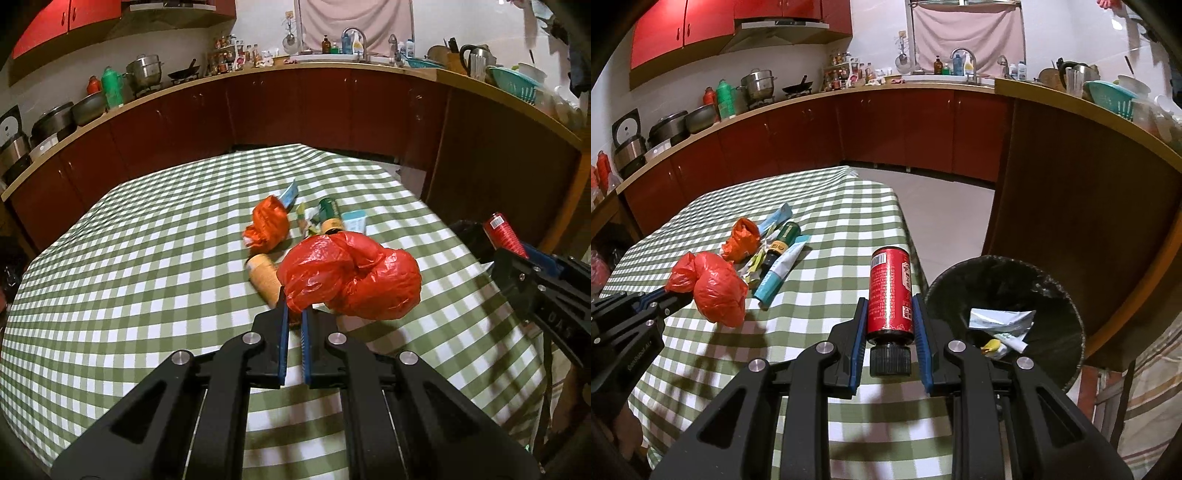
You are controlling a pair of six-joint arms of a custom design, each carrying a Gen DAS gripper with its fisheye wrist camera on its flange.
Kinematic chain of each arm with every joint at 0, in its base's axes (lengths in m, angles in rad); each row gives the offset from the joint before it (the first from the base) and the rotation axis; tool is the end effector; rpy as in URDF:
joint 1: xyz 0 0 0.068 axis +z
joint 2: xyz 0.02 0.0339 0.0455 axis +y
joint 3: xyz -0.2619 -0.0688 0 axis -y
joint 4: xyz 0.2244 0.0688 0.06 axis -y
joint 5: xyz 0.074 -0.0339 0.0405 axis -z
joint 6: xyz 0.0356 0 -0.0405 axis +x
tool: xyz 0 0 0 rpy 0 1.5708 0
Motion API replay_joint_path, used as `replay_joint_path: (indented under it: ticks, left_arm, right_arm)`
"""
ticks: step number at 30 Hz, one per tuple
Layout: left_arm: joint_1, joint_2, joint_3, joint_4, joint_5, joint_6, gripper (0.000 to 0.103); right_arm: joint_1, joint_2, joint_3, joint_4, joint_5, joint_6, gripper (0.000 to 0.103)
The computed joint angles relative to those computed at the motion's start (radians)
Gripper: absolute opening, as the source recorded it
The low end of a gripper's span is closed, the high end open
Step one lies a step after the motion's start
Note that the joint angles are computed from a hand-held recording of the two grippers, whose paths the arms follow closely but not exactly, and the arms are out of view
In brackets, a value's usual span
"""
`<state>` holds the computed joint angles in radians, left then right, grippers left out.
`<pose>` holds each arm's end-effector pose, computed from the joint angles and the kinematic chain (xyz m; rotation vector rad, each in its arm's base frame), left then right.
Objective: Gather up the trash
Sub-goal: 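Carry the red can and red bag over the black bin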
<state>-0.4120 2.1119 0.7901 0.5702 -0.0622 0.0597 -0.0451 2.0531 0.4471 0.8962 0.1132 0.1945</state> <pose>0.3201 -0.1375 0.0605 0.5122 2.2658 -0.1056 0.2760 -0.0165 0.0479 0.3306 2.2515 -0.0506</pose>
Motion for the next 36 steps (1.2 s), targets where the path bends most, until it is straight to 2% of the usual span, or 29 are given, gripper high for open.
replay_joint_path:
  ticks: [15, 36]
  left_arm:
    - [-0.135, 0.017, 0.084, -0.060, -0.047, -0.079, 0.006]
    - [-0.317, 0.205, 0.403, -0.204, -0.101, -0.116, 0.006]
  right_arm:
    - [-0.129, -0.002, -0.056, 0.075, -0.036, -0.047, 0.025]
    - [-0.355, 0.112, 0.014, 0.091, -0.092, -0.144, 0.025]
